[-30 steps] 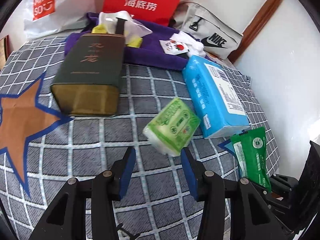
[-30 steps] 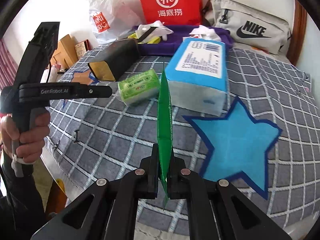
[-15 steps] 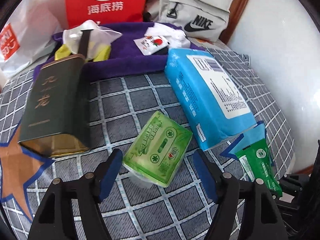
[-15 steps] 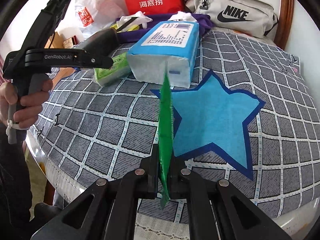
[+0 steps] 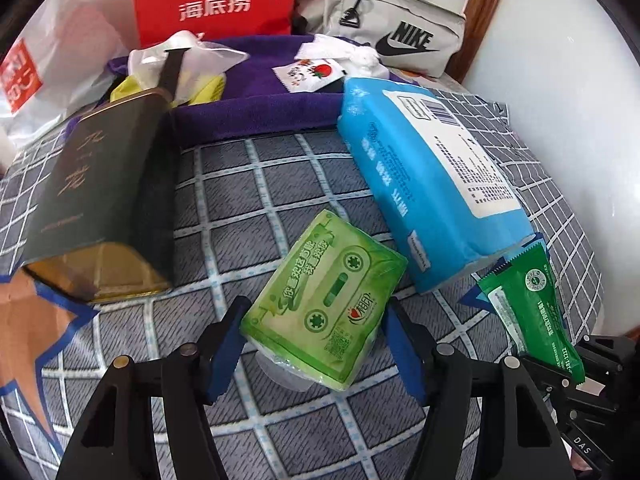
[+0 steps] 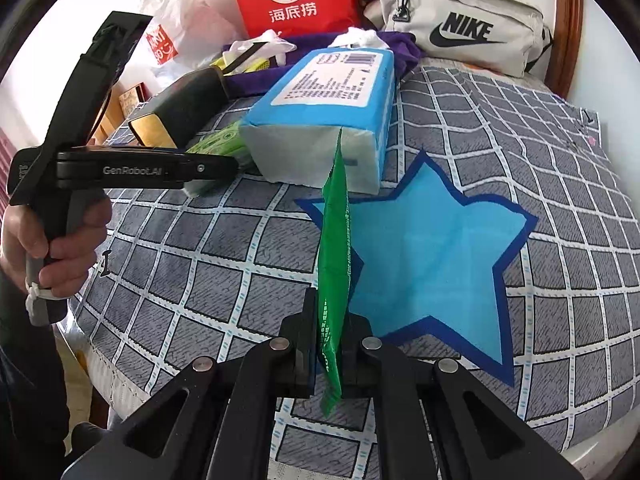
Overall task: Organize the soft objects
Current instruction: 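Carry the snack packet with the right tool while the left tool carries the tissue pack to the towel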
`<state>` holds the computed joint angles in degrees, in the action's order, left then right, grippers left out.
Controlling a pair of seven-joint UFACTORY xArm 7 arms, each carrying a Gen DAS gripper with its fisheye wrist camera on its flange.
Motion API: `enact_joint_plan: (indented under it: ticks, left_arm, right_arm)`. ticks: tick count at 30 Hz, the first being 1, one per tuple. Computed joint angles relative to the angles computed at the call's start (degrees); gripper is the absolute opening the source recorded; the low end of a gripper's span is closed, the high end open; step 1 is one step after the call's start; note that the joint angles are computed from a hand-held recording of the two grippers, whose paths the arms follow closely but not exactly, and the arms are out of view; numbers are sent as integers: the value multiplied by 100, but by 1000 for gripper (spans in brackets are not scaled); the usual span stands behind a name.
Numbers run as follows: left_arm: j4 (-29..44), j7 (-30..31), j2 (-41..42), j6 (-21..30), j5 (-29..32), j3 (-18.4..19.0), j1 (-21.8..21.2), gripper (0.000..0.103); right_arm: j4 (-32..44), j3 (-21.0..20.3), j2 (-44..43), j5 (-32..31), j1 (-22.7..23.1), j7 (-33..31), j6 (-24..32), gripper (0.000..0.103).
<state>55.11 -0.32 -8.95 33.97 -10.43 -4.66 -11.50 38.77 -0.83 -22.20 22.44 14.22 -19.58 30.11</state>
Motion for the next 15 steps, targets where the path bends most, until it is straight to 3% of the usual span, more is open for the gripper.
enact_joint_plan:
  ticks: [15]
  left_arm:
    - [-1097, -728, -1388, 237, 44, 253, 356, 65]
  right_arm:
    - [-34, 89, -347, -65, 209, 1, 16, 6]
